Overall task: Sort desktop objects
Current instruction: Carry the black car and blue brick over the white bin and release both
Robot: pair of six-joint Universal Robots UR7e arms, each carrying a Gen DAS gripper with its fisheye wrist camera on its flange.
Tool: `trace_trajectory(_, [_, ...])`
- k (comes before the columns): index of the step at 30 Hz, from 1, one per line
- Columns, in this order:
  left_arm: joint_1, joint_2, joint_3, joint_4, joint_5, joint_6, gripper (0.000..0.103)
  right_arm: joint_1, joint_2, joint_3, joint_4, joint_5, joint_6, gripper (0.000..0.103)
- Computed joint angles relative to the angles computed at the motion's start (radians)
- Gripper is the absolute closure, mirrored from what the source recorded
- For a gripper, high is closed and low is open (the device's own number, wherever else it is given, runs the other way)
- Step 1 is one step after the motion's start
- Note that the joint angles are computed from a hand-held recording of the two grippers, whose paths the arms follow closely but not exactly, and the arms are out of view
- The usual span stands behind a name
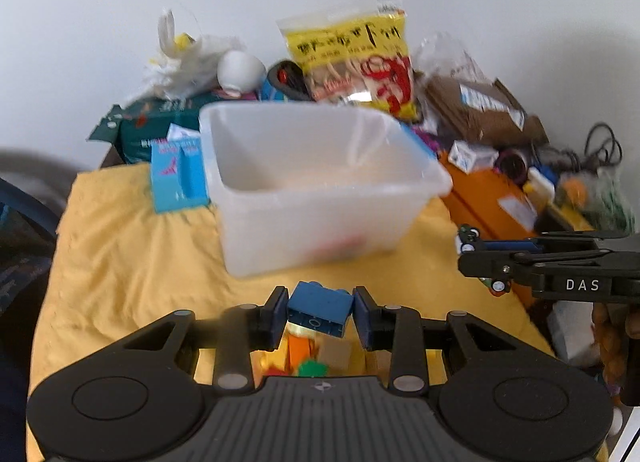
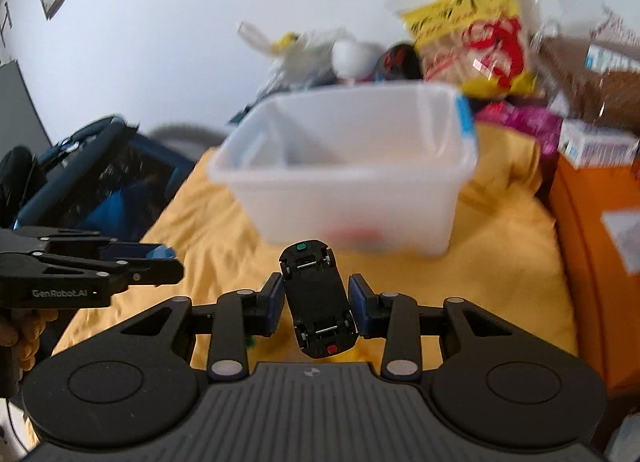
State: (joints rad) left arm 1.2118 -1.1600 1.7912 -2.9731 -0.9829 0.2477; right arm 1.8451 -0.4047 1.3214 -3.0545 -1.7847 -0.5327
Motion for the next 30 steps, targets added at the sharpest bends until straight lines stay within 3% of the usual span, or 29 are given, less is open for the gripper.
trace_trajectory(9, [-0.003, 0.039, -0.164, 0.112, 0.009, 0.011, 0.065, 0.019, 0.044, -0.164, 0.070, -0.043, -0.006, 0.064])
trace_trajectory(14, [0.004, 0.084, -0.282, 0.190, -0.002, 0.005, 0.065, 0.031, 0.087, -0.305, 0.168, -0.065, -0.005, 0.064])
trace_trajectory(24, [0.019, 0.189, -0.532, 0.407, 0.000, -0.016, 0.065, 0.049, 0.225, -0.680, 0.502, -0.095, 0.096, 0.064])
trace_trajectory(30, [0.022, 0.247, -0.654, 0.521, -0.001, -0.035, 0.065, 0.060, 0.362, -0.972, 0.691, -0.139, 0.084, 0.064])
